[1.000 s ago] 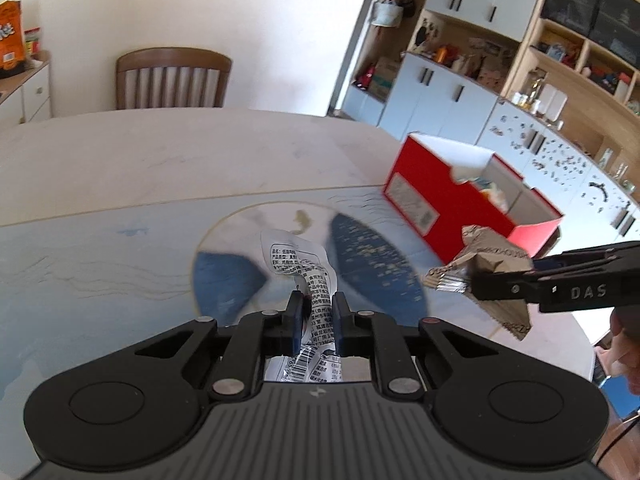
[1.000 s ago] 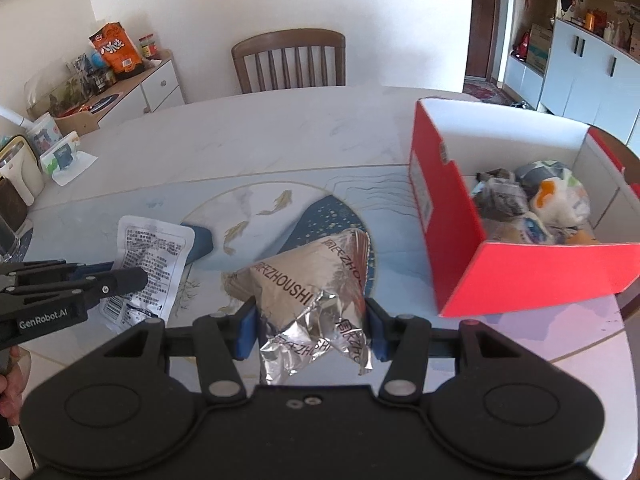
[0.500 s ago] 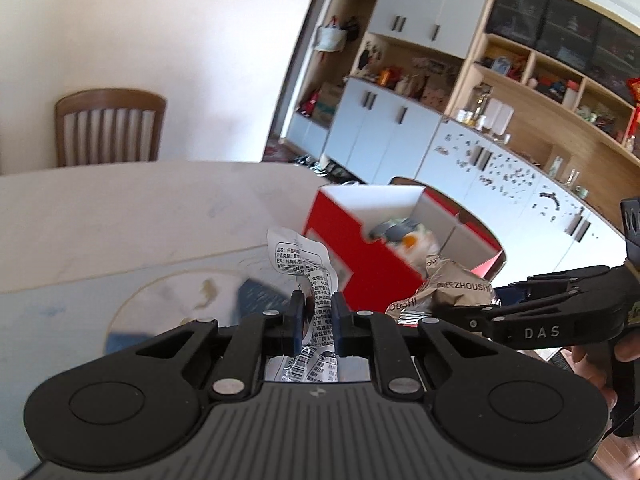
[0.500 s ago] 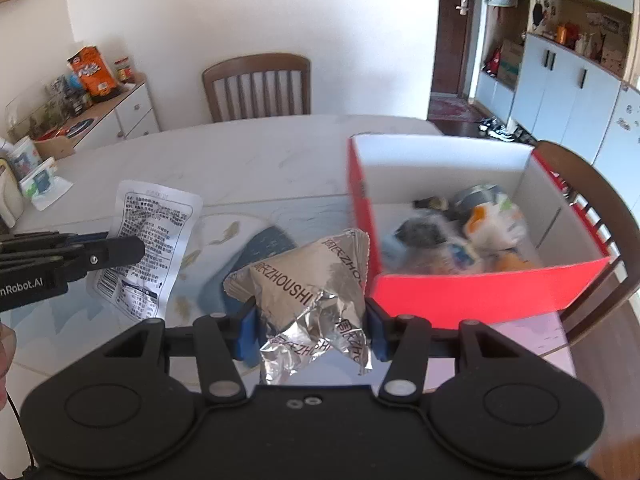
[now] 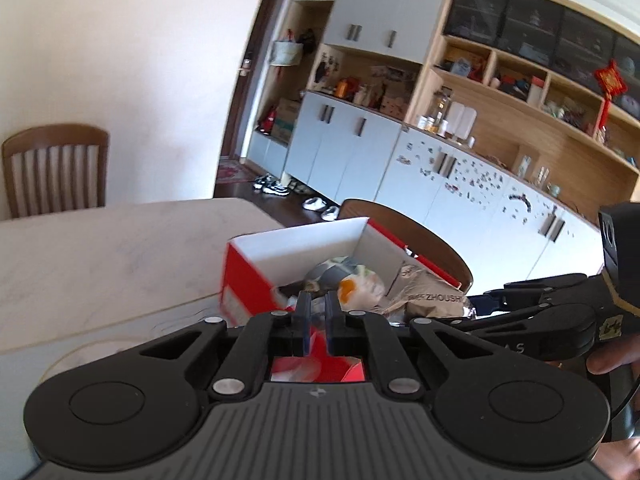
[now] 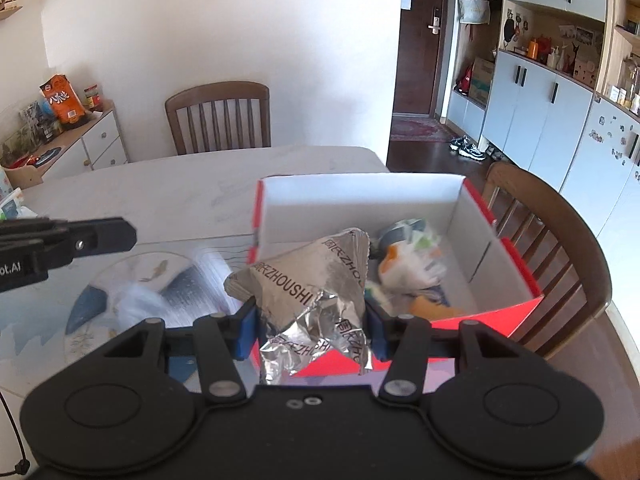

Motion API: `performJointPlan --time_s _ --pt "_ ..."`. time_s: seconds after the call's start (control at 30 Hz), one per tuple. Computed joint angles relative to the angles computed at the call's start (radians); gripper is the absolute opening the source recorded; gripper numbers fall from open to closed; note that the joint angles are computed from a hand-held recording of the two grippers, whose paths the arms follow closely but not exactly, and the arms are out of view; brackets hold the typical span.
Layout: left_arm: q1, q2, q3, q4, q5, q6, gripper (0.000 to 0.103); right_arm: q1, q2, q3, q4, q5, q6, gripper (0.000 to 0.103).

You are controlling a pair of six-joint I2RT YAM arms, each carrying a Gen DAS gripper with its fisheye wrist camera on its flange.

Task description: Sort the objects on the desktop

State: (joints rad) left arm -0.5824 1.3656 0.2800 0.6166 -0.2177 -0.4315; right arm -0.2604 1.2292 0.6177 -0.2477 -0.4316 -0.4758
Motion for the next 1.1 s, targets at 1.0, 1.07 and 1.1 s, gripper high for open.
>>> performJointPlan --time_s 1.0,1.07,1.1 --pt "0.048 0.342 0.089 -0.143 0.066 -0.152 0.067 -0.153 0.27 0.207 -0.025 -0.111 -0.109 0.052" --pt "0.048 0.358 0.097 -0.148 0.056 -0.157 0.08 -0.154 0.283 0.216 -0.025 -0.114 -0.111 0.052" --pt "0.05 0.369 0.102 -0.152 0.058 -0.155 0.08 -0.153 0.294 0.224 -0.025 -0.115 -0.111 0.052"
